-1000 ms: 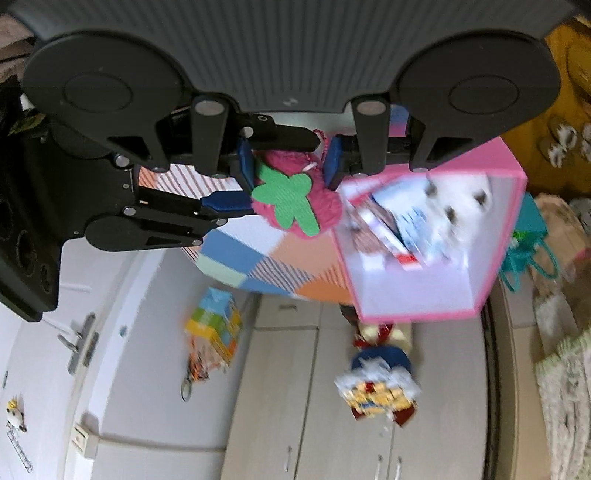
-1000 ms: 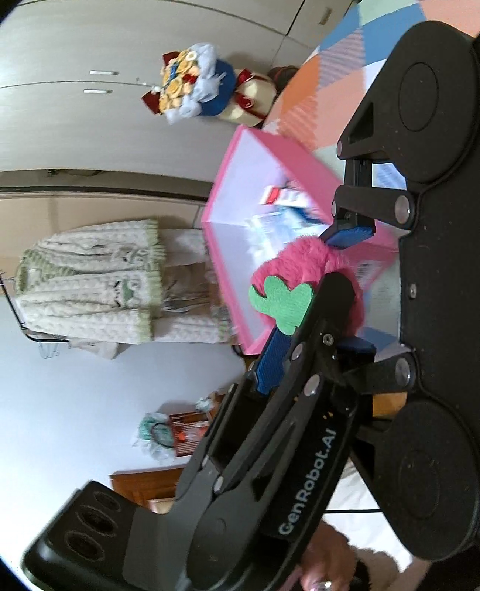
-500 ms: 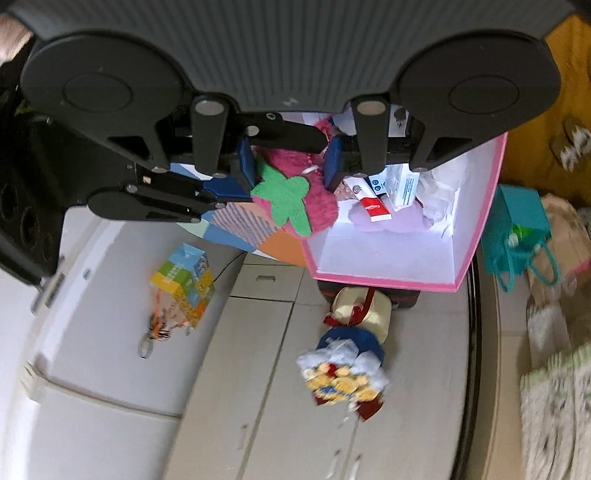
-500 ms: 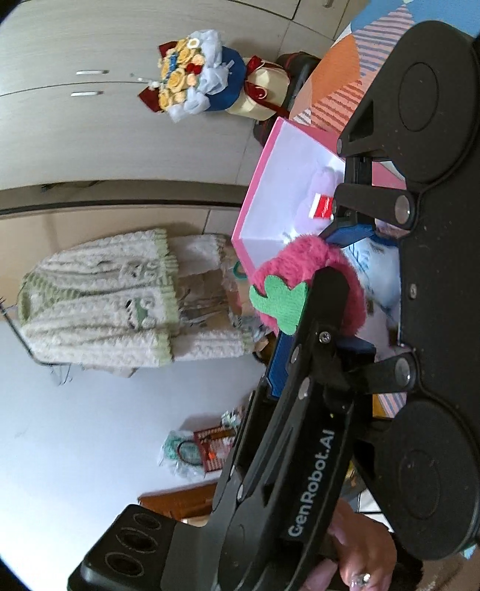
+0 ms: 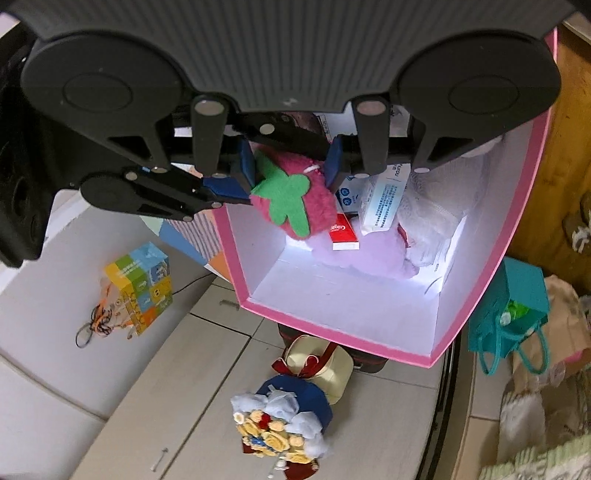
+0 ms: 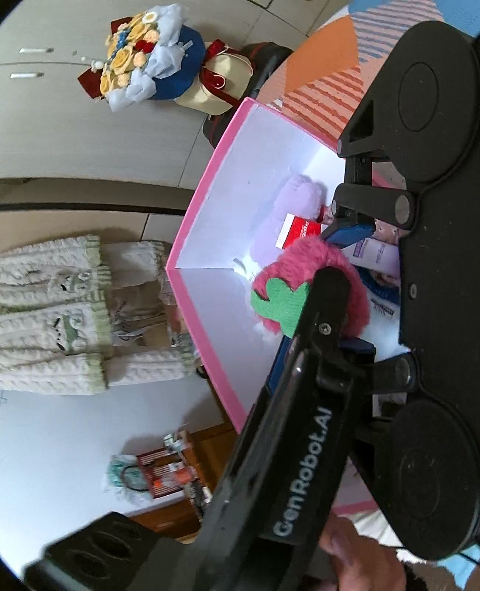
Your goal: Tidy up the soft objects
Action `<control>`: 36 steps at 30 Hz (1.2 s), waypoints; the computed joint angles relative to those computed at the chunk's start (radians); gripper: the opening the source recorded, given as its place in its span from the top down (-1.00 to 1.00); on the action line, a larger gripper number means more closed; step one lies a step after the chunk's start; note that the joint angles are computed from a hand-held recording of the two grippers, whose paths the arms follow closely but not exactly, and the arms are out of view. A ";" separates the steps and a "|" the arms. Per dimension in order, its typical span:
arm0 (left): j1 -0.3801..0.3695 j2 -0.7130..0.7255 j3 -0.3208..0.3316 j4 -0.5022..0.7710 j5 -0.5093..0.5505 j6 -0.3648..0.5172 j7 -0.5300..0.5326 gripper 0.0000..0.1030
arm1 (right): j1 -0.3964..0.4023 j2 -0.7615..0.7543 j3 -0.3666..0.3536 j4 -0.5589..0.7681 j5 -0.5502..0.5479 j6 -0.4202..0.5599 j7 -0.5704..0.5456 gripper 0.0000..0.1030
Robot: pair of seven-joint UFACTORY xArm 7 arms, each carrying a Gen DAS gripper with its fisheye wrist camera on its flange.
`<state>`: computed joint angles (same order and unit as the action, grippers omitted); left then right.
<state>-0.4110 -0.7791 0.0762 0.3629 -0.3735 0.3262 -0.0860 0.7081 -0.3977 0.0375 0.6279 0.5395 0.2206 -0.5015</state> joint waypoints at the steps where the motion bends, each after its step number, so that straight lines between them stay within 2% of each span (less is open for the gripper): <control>1: 0.006 0.001 -0.006 -0.005 0.002 -0.011 -0.004 0.22 | -0.012 0.005 0.011 0.002 -0.016 0.003 0.010 -0.07; 3: 0.032 0.007 -0.032 -0.009 0.032 -0.022 -0.010 0.12 | -0.040 0.019 0.037 0.007 -0.059 -0.015 0.024 -0.12; 5: 0.069 0.017 -0.060 -0.002 0.067 -0.014 -0.028 0.08 | -0.111 0.023 0.110 -0.007 -0.162 -0.057 0.087 -0.14; 6: 0.097 0.010 -0.083 -0.001 0.081 -0.008 -0.058 0.08 | -0.102 0.027 0.103 -0.011 -0.169 -0.072 0.100 -0.14; 8: 0.100 -0.022 -0.083 -0.015 0.096 -0.018 -0.070 0.04 | -0.028 0.019 0.032 -0.017 -0.123 -0.067 0.083 -0.18; 10: 0.118 -0.077 -0.104 -0.036 0.120 -0.012 -0.094 -0.03 | 0.009 -0.006 0.000 -0.045 -0.098 -0.091 0.069 -0.22; 15: 0.140 -0.209 -0.143 -0.078 0.183 0.040 -0.145 -0.08 | 0.046 -0.129 -0.033 -0.134 -0.104 -0.124 0.115 -0.22; 19: 0.134 -0.322 -0.158 -0.107 0.215 0.100 -0.176 -0.15 | 0.016 -0.254 0.007 -0.219 -0.156 -0.131 0.198 -0.23; 21: 0.128 -0.367 -0.165 -0.110 0.228 0.138 -0.188 -0.16 | 0.008 -0.322 0.021 -0.253 -0.182 -0.116 0.230 -0.24; 28: 0.077 -0.496 -0.190 -0.080 0.256 0.279 -0.195 -0.29 | -0.105 -0.549 0.129 -0.318 -0.298 -0.005 0.391 -0.41; 31: 0.076 -0.552 -0.229 -0.056 0.268 0.336 -0.212 -0.49 | -0.133 -0.638 0.147 -0.331 -0.341 0.054 0.450 -0.54; 33: 0.072 -0.583 -0.253 -0.038 0.275 0.370 -0.224 -0.71 | -0.135 -0.690 0.141 -0.337 -0.362 0.095 0.486 -0.62; 36: 0.072 -0.616 -0.286 -0.015 0.289 0.411 -0.239 -0.89 | -0.150 -0.770 0.146 -0.342 -0.385 0.161 0.546 -0.77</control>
